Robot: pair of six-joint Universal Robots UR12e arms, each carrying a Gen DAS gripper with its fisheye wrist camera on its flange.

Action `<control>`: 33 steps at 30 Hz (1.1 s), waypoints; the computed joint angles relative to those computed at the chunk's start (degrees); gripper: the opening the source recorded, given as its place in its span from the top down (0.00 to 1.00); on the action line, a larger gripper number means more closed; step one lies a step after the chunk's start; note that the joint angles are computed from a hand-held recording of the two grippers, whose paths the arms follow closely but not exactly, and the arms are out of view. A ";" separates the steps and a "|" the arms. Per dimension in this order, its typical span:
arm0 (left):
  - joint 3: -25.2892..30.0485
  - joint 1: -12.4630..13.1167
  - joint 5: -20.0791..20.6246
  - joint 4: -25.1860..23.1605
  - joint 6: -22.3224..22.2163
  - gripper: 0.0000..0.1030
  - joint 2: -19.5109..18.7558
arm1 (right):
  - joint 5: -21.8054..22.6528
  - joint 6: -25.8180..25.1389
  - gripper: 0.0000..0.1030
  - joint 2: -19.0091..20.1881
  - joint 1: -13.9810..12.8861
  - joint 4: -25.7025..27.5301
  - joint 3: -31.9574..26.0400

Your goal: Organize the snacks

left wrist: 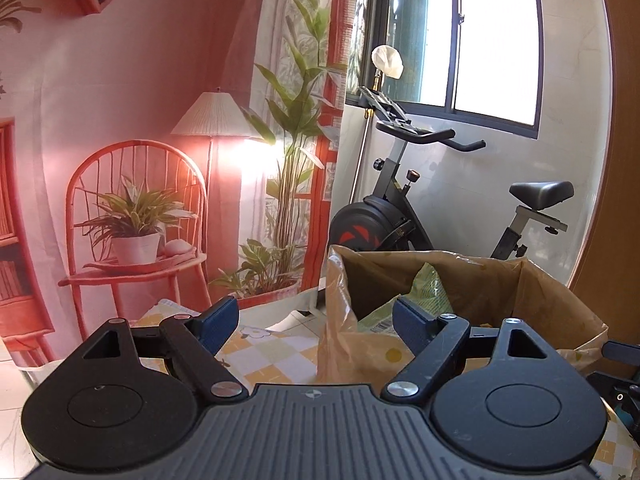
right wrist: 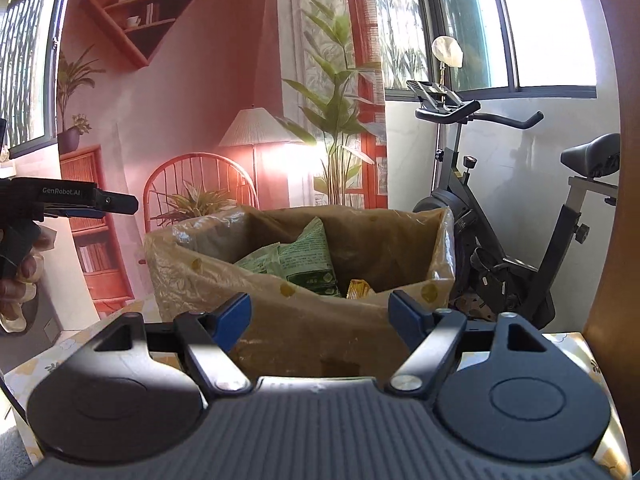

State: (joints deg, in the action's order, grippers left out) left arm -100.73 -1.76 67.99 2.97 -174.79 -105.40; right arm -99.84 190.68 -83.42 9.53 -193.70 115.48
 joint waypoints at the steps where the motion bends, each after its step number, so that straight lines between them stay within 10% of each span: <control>1: -0.95 0.72 -0.05 0.03 -0.08 0.17 0.36 | -0.24 0.13 0.22 -0.30 0.23 0.23 0.66; 10: -5.05 4.64 2.48 -2.24 -1.25 0.17 1.27 | -2.54 5.57 0.13 -1.93 2.10 9.74 5.30; 18: -5.91 5.05 2.63 -4.72 -2.54 0.17 1.41 | -3.75 -0.68 0.09 0.31 3.97 18.98 4.81; 24: -6.44 4.97 1.95 -7.47 -1.49 0.17 1.19 | -2.40 1.36 0.05 0.87 3.10 16.92 5.71; 33: -6.36 5.31 3.32 -10.35 -2.31 0.17 -0.33 | -5.14 1.52 0.25 2.99 3.82 8.61 6.96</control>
State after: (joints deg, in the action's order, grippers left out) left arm -107.09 3.56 71.31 -7.37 -177.09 -105.72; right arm -104.99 192.20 -80.43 13.34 -185.09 122.44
